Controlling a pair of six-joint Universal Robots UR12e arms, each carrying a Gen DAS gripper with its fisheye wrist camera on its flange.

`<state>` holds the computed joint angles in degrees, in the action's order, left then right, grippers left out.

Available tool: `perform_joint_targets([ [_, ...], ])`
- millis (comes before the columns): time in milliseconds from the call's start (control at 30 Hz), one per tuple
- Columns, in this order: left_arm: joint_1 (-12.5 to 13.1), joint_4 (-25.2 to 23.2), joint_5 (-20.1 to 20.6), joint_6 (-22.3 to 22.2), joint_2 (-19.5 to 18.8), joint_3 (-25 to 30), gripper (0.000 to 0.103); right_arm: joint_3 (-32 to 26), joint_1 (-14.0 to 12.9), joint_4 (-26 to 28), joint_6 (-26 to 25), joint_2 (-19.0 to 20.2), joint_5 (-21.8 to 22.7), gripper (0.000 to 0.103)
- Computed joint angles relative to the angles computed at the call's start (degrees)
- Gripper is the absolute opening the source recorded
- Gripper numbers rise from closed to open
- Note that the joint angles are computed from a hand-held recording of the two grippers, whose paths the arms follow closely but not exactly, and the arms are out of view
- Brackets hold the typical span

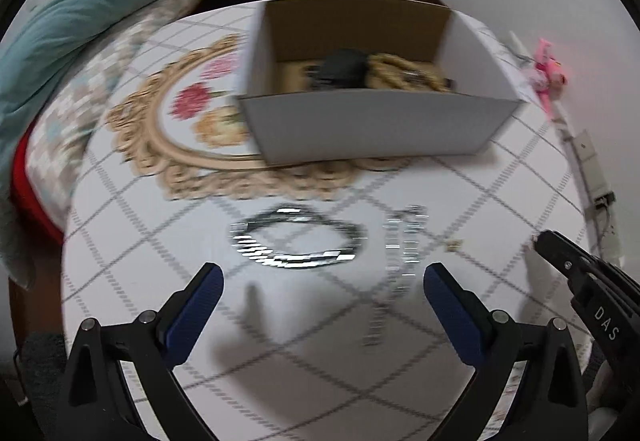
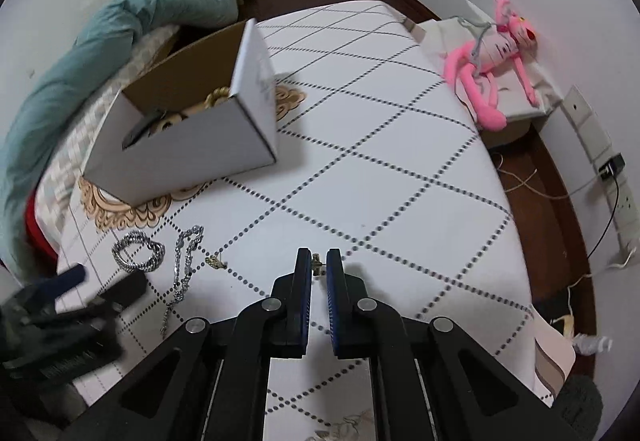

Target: Organize jewelry

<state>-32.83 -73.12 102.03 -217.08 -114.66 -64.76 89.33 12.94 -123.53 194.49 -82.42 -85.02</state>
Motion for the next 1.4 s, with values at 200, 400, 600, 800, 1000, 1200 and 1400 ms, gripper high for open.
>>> perform_joint_targets([
  [200, -1.56, 1.30, 0.24, 3.83, -3.33, 3.84, 0.079, 0.67, -1.56, 0.34, 1.05, -1.01, 0.01, 0.008],
  [400, -2.07, -0.69, 0.96, 6.97, -5.89, 7.02, 0.032, 1.55, -2.71, 0.70, 1.88, -1.72, -0.67, 0.008],
  [600, -2.62, 0.85, 3.52, 8.93, -6.04, 6.73, 0.006, 1.93, -3.22, 0.79, 2.15, -2.02, -0.70, 0.008],
  [800, -2.19, 2.96, 1.68, 8.67, -5.58, 5.87, 0.003, 2.00, -3.10, 0.29, 2.37, -2.29, -0.22, 0.008],
  [1000, -1.65, 6.27, -0.91, 7.96, -3.52, 4.40, 0.002, 1.52, -3.20, -0.89, 2.31, -3.00, 0.98, 0.008],
  [1200, 0.44, 11.08, -3.47, 6.16, -0.43, 3.44, 0.002, -1.67, -3.11, -1.93, 1.81, -2.17, 4.27, 0.008],
  [1400, 2.95, 12.18, -2.68, 5.39, 0.00, 5.48, 0.002, -8.36, -1.91, -3.55, -0.01, 1.87, 6.61, 0.008],
])
